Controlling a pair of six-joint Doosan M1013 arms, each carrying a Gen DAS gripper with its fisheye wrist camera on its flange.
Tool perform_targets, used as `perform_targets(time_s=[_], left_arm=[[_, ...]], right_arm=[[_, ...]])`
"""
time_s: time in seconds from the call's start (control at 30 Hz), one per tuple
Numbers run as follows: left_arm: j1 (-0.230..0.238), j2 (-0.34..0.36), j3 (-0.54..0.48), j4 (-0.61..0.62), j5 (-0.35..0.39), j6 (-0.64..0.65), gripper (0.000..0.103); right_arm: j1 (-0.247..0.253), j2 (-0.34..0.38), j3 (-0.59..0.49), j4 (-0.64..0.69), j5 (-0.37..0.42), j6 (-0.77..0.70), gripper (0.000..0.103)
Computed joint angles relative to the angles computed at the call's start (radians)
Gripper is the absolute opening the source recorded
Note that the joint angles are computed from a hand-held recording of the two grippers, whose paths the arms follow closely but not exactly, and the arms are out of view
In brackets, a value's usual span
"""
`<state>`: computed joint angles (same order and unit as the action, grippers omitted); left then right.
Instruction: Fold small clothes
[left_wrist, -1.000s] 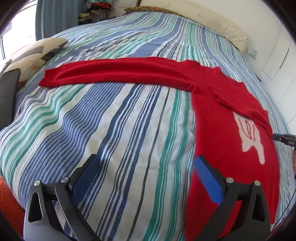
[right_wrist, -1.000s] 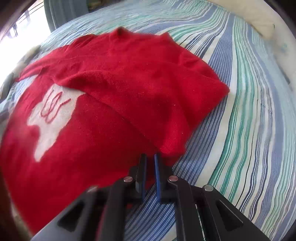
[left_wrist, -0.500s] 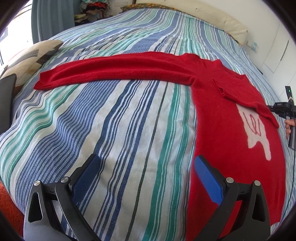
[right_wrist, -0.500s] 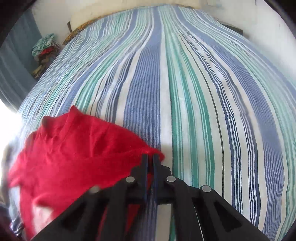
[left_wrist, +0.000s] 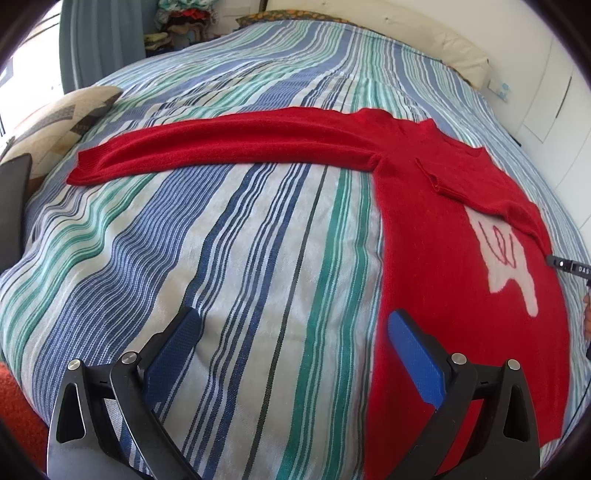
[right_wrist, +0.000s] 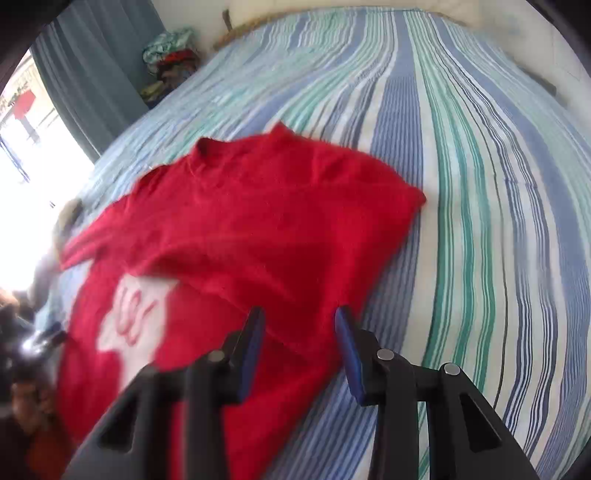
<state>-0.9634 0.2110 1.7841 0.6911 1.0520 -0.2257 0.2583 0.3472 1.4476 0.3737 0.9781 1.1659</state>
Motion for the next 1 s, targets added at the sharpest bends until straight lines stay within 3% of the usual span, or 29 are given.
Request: perform_targets(time_s=[0.1,0.17,0.3,0.4,0.5,0.6,0.67,1.0], left_arm=[[-0.010,-0.010,0.001,0.022,0.020,0.012,0.102],[-0.008,-0.025,0.009,0.051,0.015,-0.011,0.102],[0.021,-0.019,0.006,0.119,0.073,-0.081,0.102],[0.073,0.015,-0.004,0.107,0.058,0.017,0.102],[0.143,0.047,-0.006,-0.049,-0.013,0.168,0.103],[0.118,0.048,0.000,0.010,0.012,0.097,0.103],[0.106,0.057,-0.007,0.026,0.041,0.095,0.103],[0.109,0.046,0.003,0.022,0.017,0.081,0.103]], right_arm=[[-0.004,-0.082,0.132,-0.106,-0.162,0.103,0.045],[-0.012,-0.152,0.222,-0.193,-0.277,0.220,0.067],[-0.032,-0.273,0.375,-0.448,-0.436,0.453,0.077],[-0.057,-0.298,0.423,-0.582,-0.422,0.615,0.078],[-0.114,-0.292,0.428,-0.445,-0.393,0.622,0.090],[-0.131,-0.292,0.439,-0.364,-0.421,0.552,0.097],[-0.120,-0.289,0.441,-0.380,-0.425,0.556,0.100],[-0.115,-0.294,0.461,-0.373,-0.455,0.552,0.102]])
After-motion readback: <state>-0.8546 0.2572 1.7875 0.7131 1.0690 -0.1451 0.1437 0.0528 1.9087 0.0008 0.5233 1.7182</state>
